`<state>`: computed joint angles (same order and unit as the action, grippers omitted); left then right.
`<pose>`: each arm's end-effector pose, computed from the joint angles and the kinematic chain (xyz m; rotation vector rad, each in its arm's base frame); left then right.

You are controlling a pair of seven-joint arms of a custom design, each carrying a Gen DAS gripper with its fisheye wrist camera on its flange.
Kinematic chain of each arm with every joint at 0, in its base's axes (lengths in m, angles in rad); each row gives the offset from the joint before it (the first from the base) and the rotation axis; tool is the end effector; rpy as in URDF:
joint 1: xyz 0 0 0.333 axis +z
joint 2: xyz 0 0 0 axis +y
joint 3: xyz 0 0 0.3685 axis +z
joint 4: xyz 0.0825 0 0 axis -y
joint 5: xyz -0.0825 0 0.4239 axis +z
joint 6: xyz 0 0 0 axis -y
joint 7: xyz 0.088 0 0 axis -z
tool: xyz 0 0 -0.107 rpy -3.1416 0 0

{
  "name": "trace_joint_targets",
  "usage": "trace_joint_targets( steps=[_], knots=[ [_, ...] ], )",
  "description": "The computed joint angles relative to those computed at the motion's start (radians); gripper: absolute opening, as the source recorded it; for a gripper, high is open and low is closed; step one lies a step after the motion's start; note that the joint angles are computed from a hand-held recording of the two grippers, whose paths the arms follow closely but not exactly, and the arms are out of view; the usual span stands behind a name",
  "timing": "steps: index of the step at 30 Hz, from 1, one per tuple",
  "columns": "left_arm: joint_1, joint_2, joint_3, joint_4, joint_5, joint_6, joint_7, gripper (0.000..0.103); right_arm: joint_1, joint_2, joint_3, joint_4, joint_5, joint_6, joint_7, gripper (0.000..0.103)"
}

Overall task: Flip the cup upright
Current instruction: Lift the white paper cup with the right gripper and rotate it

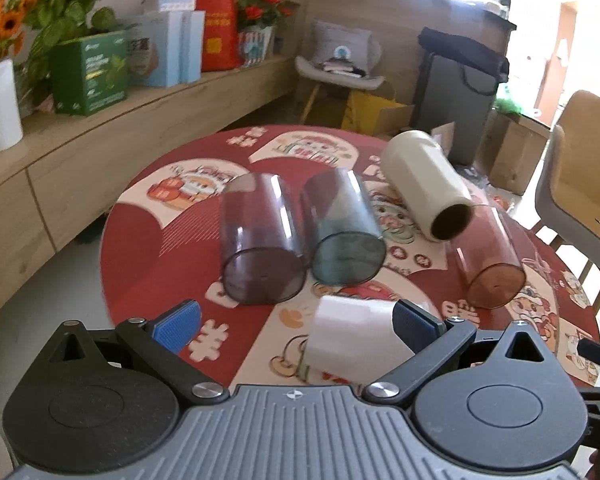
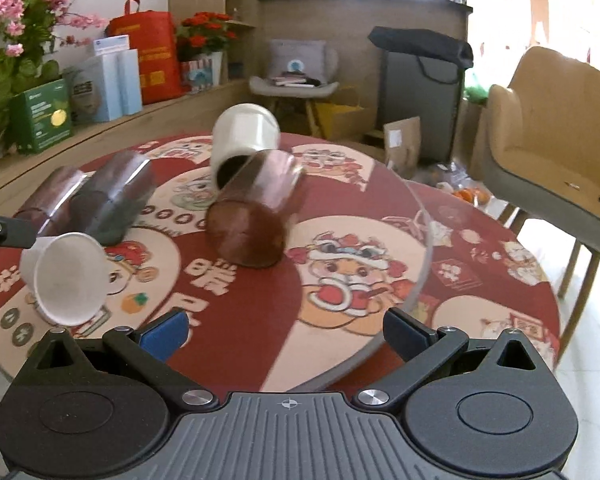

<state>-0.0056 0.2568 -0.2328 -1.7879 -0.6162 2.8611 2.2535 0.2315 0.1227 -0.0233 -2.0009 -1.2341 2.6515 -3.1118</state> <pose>0.7113 -0.1226 0.5329 -1.4287 2.0733 -1.0735 0.6319 0.1603 0.4726 -1.3302 2.0229 -1.0012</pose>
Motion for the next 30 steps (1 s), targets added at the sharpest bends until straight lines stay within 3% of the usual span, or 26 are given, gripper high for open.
trace_joint_targets(
  steps=[3, 6, 10, 12, 13, 14, 15, 17, 20, 23, 24, 26, 30],
  knots=[
    [0.015, -0.001, -0.028, -0.002, -0.053, 0.016, 0.054, 0.103, -0.003, -0.013, -0.003, -0.012, -0.034, 0.014, 0.015, 0.103],
    [0.001, -0.003, -0.017, -0.005, -0.04, 0.026, 0.05, 0.103, -0.01, -0.021, -0.002, -0.022, -0.052, 0.028, 0.02, 0.103],
    [-0.05, -0.013, 0.049, -0.028, 0.095, 0.088, -0.066, 0.103, -0.02, -0.021, 0.0, -0.019, -0.033, 0.042, 0.001, 0.103],
    [-0.051, -0.017, 0.063, -0.032, 0.155, 0.115, -0.081, 0.103, -0.023, -0.023, -0.003, -0.019, -0.043, 0.058, 0.022, 0.103],
    [-0.021, -0.021, 0.037, -0.031, 0.138, 0.116, -0.038, 0.103, -0.025, -0.024, -0.004, -0.019, -0.052, 0.065, 0.032, 0.103],
    [0.024, -0.024, -0.01, -0.028, 0.086, 0.114, 0.042, 0.103, -0.026, -0.026, -0.004, -0.019, -0.058, 0.07, 0.039, 0.103],
    [0.087, -0.029, -0.077, -0.025, -0.003, 0.102, 0.184, 0.103, -0.027, -0.027, -0.004, -0.019, -0.067, 0.077, 0.045, 0.103],
    [0.169, -0.038, -0.156, -0.013, -0.148, 0.041, 0.478, 0.103, -0.029, -0.03, -0.004, -0.021, -0.083, 0.088, 0.056, 0.103],
    [0.236, -0.046, -0.211, -0.014, -0.282, -0.071, 0.907, 0.103, -0.026, -0.037, 0.0, -0.023, -0.108, 0.064, 0.089, 0.103],
    [0.241, -0.039, -0.242, -0.044, -0.372, -0.015, 1.323, 0.103, -0.028, -0.042, 0.002, -0.023, -0.135, 0.062, 0.146, 0.103],
    [0.233, -0.031, -0.237, -0.041, -0.373, -0.011, 1.386, 0.098, -0.029, -0.043, 0.003, -0.023, -0.149, 0.06, 0.169, 0.103],
    [0.203, -0.025, -0.199, -0.031, -0.315, -0.06, 1.385, 0.089, -0.03, -0.044, 0.005, -0.022, -0.164, 0.055, 0.192, 0.103],
    [0.151, -0.009, -0.135, 0.009, -0.254, -0.167, 1.356, 0.088, -0.025, -0.039, 0.011, -0.015, -0.192, 0.017, 0.186, 0.103]
  ],
)
